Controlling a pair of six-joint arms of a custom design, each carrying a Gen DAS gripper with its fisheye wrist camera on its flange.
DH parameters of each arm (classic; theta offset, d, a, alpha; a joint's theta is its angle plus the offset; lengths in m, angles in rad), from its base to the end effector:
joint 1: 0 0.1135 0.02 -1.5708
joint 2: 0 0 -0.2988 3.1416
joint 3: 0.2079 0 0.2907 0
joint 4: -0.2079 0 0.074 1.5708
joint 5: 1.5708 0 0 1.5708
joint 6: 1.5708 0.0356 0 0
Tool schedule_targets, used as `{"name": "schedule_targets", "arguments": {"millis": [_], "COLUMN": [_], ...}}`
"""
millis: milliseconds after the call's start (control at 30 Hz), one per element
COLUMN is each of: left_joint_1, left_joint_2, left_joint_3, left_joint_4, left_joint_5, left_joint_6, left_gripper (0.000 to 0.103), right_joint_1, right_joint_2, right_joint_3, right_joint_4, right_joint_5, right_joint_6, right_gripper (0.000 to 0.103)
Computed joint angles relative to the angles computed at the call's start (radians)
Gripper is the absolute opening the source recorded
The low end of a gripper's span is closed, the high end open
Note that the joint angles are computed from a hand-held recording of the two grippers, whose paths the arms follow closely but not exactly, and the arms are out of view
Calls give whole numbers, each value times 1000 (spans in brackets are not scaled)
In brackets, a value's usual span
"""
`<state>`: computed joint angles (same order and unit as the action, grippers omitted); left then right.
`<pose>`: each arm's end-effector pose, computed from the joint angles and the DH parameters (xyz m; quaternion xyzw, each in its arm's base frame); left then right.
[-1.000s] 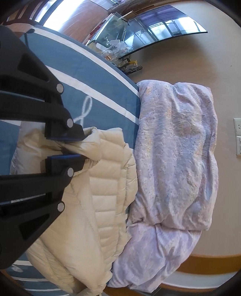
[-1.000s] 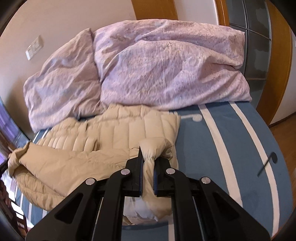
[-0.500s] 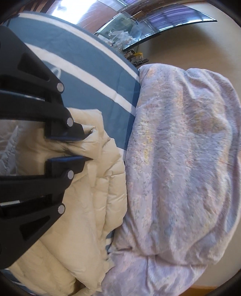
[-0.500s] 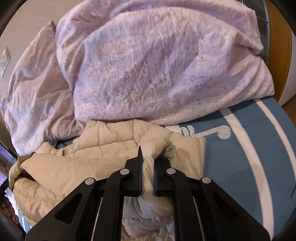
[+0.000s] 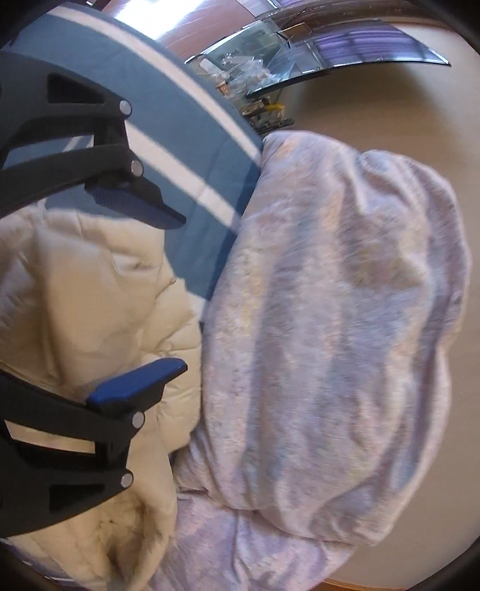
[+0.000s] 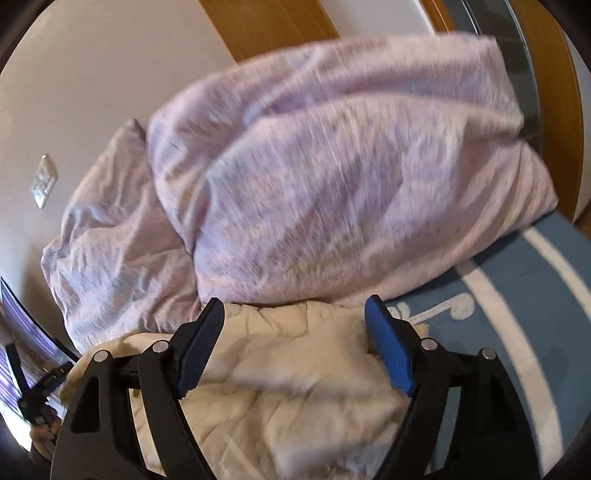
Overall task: Fold large clothes
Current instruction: 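Lift the hem and fold it toward the collar with both grippers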
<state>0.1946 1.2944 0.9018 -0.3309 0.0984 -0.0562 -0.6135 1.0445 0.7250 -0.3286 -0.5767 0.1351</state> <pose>0.3011 0.0558 0.2751 -0.0938 0.9059 -0.0163 0.4127 0.2087 -0.1232 0.2768 0.1961 0.8453 0.1463 0.4750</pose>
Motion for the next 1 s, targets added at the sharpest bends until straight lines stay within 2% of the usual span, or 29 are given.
{"name": "schedule_targets", "arguments": {"millis": [233, 400, 533, 767, 1000], "left_joint_1": [97, 161, 184, 177, 78], "left_joint_2": [-128, -192, -223, -271, -261], "left_joint_3": [-34, -84, -110, -148, -175], "left_joint_4": [-114, -166, -203, -238, -203], "left_joint_5": [73, 129, 151, 164, 86], "left_joint_6": [89, 141, 166, 185, 156], "left_gripper": [75, 75, 75, 75, 75], "right_joint_1": [-76, -158, -174, -86, 87], "right_joint_2": [-152, -198, -230, -246, -226], "right_joint_3": [-26, -42, -60, -94, -126], "right_joint_4": [-177, -301, -351, -358, -269], "right_joint_5": [-18, -55, -61, 18, 147], "right_joint_6": [-126, -222, -264, -270, -194], "right_gripper": [76, 73, 73, 72, 72]}}
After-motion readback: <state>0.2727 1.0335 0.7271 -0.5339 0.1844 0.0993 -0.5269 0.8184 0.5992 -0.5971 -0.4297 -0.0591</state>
